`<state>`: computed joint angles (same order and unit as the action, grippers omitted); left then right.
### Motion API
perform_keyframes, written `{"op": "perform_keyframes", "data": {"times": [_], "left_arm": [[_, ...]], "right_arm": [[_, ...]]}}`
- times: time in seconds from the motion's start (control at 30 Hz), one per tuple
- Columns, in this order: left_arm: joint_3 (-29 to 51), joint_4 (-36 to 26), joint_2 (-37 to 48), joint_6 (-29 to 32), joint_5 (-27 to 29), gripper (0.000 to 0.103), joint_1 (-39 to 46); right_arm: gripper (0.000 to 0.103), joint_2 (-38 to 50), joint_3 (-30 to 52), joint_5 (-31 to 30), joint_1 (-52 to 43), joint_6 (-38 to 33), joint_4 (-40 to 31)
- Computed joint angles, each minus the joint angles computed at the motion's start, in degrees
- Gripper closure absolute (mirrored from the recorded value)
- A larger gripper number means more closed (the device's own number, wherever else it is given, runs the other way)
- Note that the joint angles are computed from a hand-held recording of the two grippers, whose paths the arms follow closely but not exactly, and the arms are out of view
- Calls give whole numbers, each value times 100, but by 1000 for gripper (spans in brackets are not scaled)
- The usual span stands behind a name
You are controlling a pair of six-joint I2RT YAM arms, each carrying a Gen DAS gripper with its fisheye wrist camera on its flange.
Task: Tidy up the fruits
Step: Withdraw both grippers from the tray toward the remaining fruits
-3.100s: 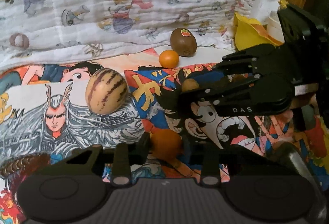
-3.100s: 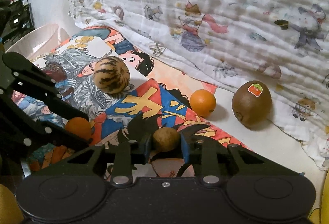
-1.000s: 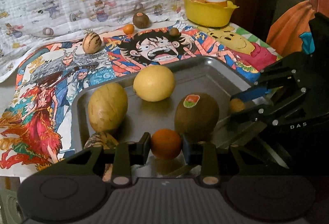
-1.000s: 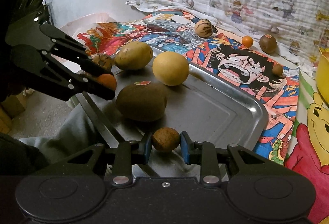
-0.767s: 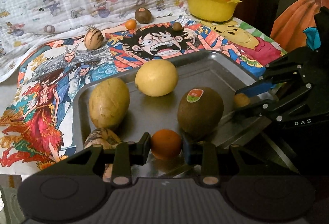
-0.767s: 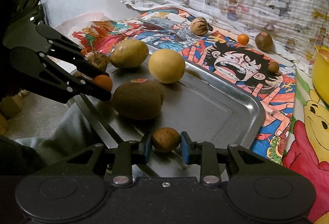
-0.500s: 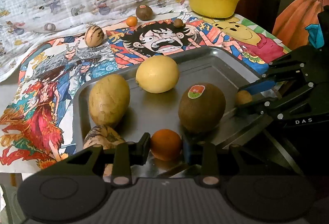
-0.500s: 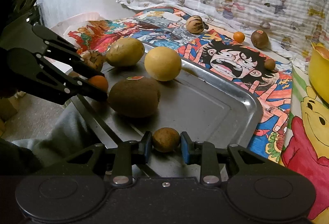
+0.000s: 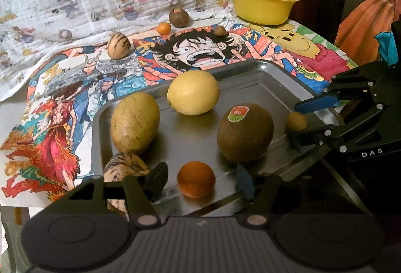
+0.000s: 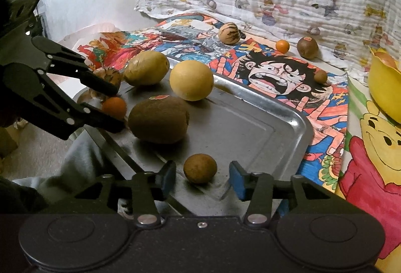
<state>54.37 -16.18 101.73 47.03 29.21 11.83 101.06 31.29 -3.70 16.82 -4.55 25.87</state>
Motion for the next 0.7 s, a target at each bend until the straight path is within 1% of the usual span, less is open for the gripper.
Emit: {"op": "perform_keyframes", "data": {"times": [0.03,0.07,0.1,0.17,0.2,0.3,0.37,0.47,0.57,0.7], "left_arm": [[-21,-8,-53,-12,0,32,9],[-70,9,-131,-28,-3,27,22],[-133,51,-217,-31,-1,24,31],[-305,164,-431,-14,15,17,59],[-397,249,-541,-42,-1,16,66],[-603,432,-821,-140,43,4,144],[-659,468,-925,-225,48,3,212],[-676,446,-1016,-345,30,2,312],[-729,491,-1114,-548,21,2,430],[-612,278,-1103,-791,190,2,634]], "right_arm": [[45,-43,-43,41,8,0,35],[42,-103,-90,84,19,-11,66],[40,-181,-151,110,23,-20,99],[31,-321,-217,121,12,-17,94],[28,-400,-248,143,19,-2,75],[15,-633,-343,208,13,60,35],[5,-781,-398,253,12,172,7],[1,-977,-477,390,48,376,-26],[1,-1070,-488,604,105,546,-102],[1,-993,-502,1097,263,707,35]]}}
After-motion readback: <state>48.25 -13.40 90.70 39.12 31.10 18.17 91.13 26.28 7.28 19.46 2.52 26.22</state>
